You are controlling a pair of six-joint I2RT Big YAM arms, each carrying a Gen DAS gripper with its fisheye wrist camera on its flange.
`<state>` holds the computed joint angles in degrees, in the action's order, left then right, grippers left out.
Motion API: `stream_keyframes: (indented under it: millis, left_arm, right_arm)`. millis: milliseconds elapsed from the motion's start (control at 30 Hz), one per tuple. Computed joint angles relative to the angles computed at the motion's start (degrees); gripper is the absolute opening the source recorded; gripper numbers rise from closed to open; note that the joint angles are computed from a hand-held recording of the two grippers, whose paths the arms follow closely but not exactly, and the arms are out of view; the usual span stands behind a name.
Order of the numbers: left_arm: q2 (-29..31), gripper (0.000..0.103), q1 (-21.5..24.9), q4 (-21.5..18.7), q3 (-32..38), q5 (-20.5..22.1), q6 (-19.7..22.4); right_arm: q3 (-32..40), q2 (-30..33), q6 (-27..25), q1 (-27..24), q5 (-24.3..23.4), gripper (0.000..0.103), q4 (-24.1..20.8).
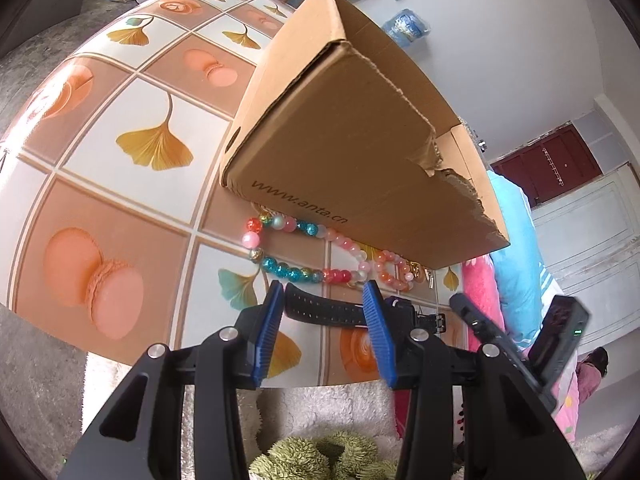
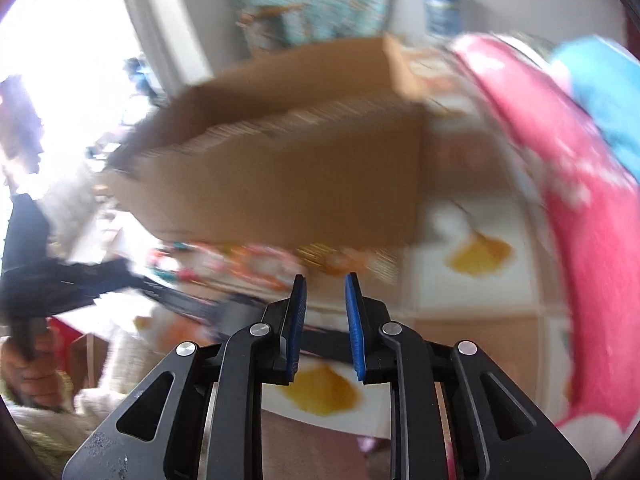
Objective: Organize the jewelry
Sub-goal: 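Lift the purple smartwatch off the table with both grippers holding the strap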
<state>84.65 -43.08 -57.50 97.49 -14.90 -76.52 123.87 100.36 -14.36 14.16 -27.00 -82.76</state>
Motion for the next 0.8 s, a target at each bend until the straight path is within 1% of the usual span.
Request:
stream_keyframes:
  millis: [33, 67, 100, 167, 267, 333, 367, 400, 433, 500, 600, 667, 767, 800]
  left_arm:
    - [0.0, 0.040, -0.1, 0.4, -0.1, 0.0, 0.0]
    - [-0.3, 0.040, 0.0, 1.0, -0.4, 0.1, 0.1]
    - [-0.6, 0.040, 0.1, 1.7, -0.9, 0.2, 0.3]
    - [-1.1, 0.040, 0.0, 3.4, -1.7, 0.4, 0.3]
    - [-1.5, 0.040, 0.0, 5.3, -2.3, 0.9, 0.6]
    - [-2.0, 0.040, 0.1, 6.9, -3.2, 1.4, 0.6]
    - [-2.3, 0.040, 0.2, 7.9, -3.7, 1.9, 0.6]
    - [-2.6, 0.040, 0.3, 8.7, -4.2, 2.2, 0.7]
    - [-2.7, 0.040, 0.4, 9.2, -4.3, 2.5, 0.8]
    - [-2.7, 0.040, 0.5, 10.4, -4.7, 3.2, 0.9]
    - [-2.7, 0.040, 0.6, 11.6, -5.0, 4.1, 1.3]
    - [-2.8, 0.040, 0.6, 12.5, -5.4, 4.4, 1.2]
    - [-2.8, 0.040, 0.9, 13.8, -5.9, 5.0, 0.9]
    - [-2.9, 0.040, 0.9, 14.2, -6.0, 5.1, 0.9]
  right_arm:
    - [1.0, 0.5, -1.1, 0.6, -2.6, 0.020, -1.0]
    - [2.4, 1.5, -2.8, 1.5, -5.5, 0.020, -3.0]
    - [3.1, 2.0, -3.9, 2.2, -6.9, 0.020, -4.3]
    - [2.9, 2.2, -8.7, 4.6, -9.5, 0.020, -6.2]
    - [1.0, 1.6, -15.0, 6.8, -10.0, 0.020, -7.4]
    - [0.0, 1.2, -18.1, 7.2, -10.2, 0.021, -7.5]
    - [-0.7, 0.9, -20.2, 7.7, -9.9, 0.023, -7.2]
    - [-1.6, 0.5, -21.4, 8.1, -9.5, 0.028, -6.6]
    - [-2.4, 0.1, -22.7, 8.6, -8.7, 0.031, -5.8]
    - [-3.7, -0.5, -25.5, 9.5, -6.8, 0.031, -4.6]
    - [-5.1, -1.3, -26.3, 10.4, -6.2, 0.031, -3.0]
    - [-5.9, -1.8, -25.8, 10.7, -6.3, 0.031, -1.3]
    - [-6.1, -1.7, -24.9, 11.3, -6.0, 0.031, 0.0]
    - [-6.4, -1.8, -24.6, 11.4, -5.8, 0.029, 0.4]
